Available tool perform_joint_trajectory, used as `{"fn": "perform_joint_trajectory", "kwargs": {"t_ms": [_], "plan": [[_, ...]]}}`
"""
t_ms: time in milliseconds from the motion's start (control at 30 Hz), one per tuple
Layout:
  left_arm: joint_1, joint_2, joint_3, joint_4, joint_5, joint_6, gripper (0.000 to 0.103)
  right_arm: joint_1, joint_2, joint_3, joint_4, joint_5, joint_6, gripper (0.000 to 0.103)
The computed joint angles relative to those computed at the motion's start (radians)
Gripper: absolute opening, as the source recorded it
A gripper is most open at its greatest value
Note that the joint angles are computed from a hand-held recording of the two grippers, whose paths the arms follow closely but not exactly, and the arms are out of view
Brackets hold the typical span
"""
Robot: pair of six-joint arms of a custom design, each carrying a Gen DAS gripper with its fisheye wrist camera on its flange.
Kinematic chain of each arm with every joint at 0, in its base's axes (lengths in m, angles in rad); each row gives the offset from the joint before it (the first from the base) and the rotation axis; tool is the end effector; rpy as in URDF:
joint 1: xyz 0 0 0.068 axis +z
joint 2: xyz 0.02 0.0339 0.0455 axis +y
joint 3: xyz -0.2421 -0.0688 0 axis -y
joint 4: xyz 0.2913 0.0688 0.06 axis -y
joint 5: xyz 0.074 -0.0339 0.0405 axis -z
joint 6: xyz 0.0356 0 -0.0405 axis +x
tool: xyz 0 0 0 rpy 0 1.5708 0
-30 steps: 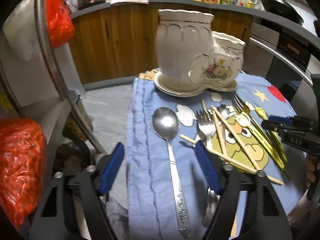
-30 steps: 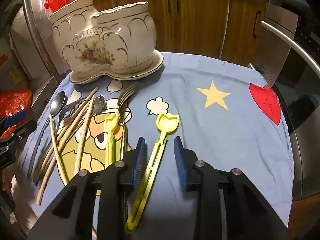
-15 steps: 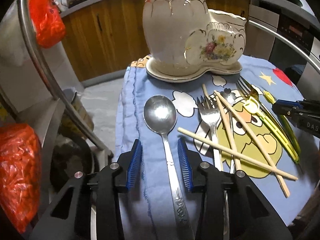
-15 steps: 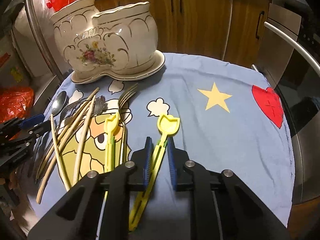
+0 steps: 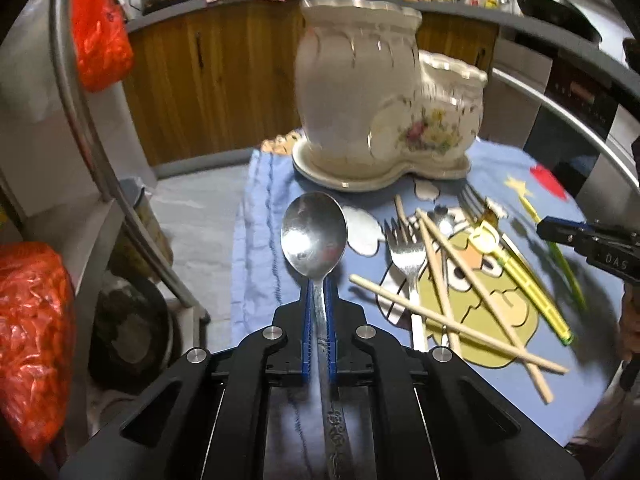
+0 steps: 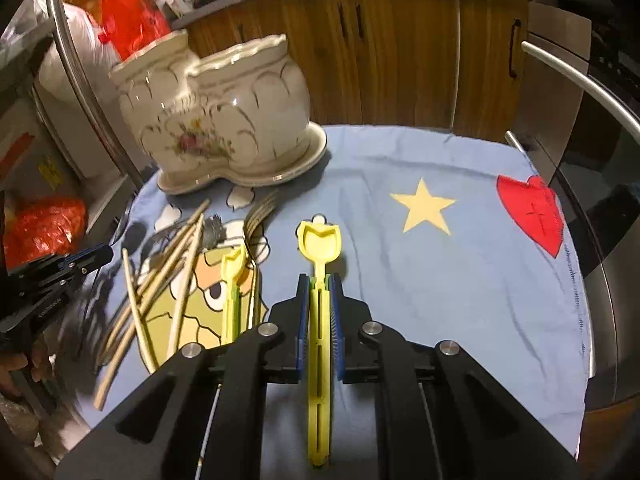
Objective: Organize utensils
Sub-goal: 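Grasp the yellow tulip-head utensil with the right tool while the left tool grasps the silver spoon, then lift the yellow utensil with the right tool while the left tool lifts the spoon toward the holder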
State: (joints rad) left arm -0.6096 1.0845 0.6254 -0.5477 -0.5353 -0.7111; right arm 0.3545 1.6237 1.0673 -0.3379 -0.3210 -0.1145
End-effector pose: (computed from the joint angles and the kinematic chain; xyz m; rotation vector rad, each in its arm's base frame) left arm 0.2158 -0.1285 0.1638 -0.3095 2.3664 0.0925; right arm 0.3518 0.1422 0.1683 -0.7087 2.3631 0.4996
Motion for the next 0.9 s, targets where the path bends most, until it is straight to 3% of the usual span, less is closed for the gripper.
{"fn": "perform_joint_trajectory", "kwargs": {"t_ms": [233,900], "plan": [[-0.052,-0.118,0.011,-0.072,-0.063,-0.020,0.005,-0.018,-0.076,-0.043,0.041,-0.043,0.012,0.010],[-0.128,-0.264,0.023,-0.086,-0.140,0.005,0.003,-0.020,-0.184,-0.077,0.097,-0.100,0.022,0.010]]}}
